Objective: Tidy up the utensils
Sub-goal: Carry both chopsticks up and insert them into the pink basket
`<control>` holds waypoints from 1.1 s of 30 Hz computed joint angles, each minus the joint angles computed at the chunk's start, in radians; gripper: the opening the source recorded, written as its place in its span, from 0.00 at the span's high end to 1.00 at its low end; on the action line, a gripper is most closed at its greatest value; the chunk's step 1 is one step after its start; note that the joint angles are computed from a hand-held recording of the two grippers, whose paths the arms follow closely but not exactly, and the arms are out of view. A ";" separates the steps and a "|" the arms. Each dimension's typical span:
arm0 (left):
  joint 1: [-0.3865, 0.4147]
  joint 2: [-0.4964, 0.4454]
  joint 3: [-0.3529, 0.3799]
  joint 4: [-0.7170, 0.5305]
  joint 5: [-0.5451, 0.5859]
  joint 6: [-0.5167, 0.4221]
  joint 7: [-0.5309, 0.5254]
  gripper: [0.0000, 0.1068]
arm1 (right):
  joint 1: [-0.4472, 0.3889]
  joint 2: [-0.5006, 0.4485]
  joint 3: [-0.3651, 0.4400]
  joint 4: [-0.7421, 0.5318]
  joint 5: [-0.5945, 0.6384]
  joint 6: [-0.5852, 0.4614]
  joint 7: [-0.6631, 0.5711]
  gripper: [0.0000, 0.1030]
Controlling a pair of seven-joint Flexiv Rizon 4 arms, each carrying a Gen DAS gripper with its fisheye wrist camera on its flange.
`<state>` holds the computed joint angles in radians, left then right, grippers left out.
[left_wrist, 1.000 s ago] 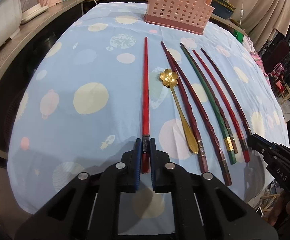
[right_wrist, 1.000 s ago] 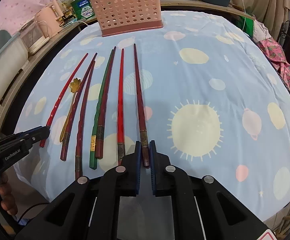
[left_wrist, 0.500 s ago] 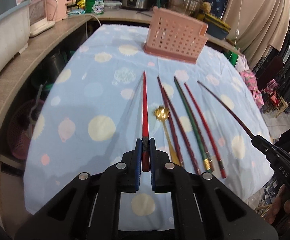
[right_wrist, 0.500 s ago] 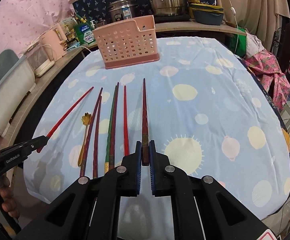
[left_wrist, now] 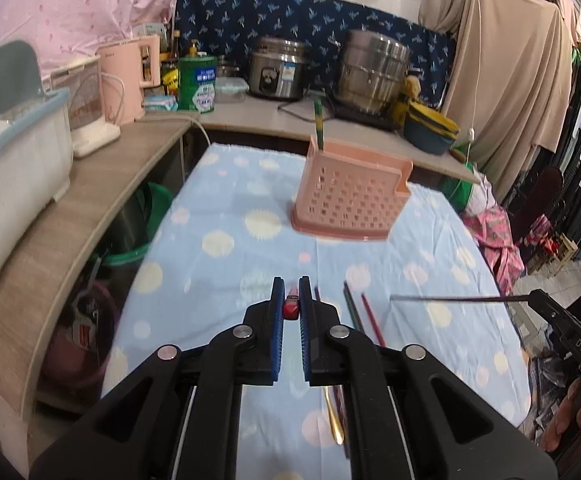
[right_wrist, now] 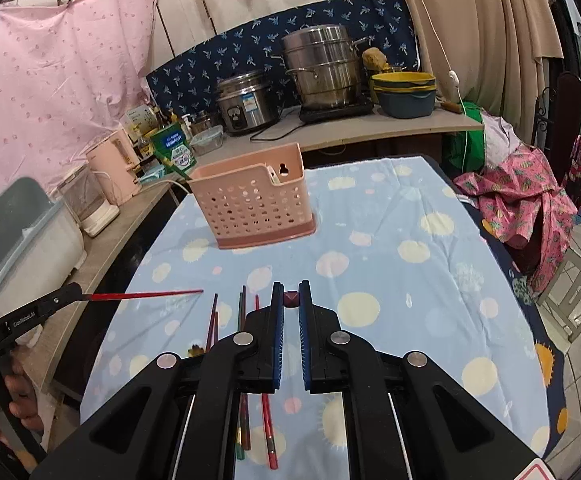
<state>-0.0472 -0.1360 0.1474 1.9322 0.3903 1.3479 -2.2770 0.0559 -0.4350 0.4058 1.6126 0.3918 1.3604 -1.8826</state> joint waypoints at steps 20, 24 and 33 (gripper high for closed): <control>-0.025 -0.179 0.068 -0.394 -0.064 0.057 0.071 0.94 | 0.052 -0.198 0.021 -0.407 -0.104 0.065 0.097 0.93; -0.018 -0.239 0.069 -0.497 -0.123 0.083 0.130 0.93 | 0.080 -0.271 0.033 -0.546 -0.136 0.064 0.127 0.93; -0.048 -0.395 0.168 -0.727 -0.175 0.077 0.132 0.93 | 0.189 -0.453 -0.022 -0.865 -0.209 0.005 0.240 0.93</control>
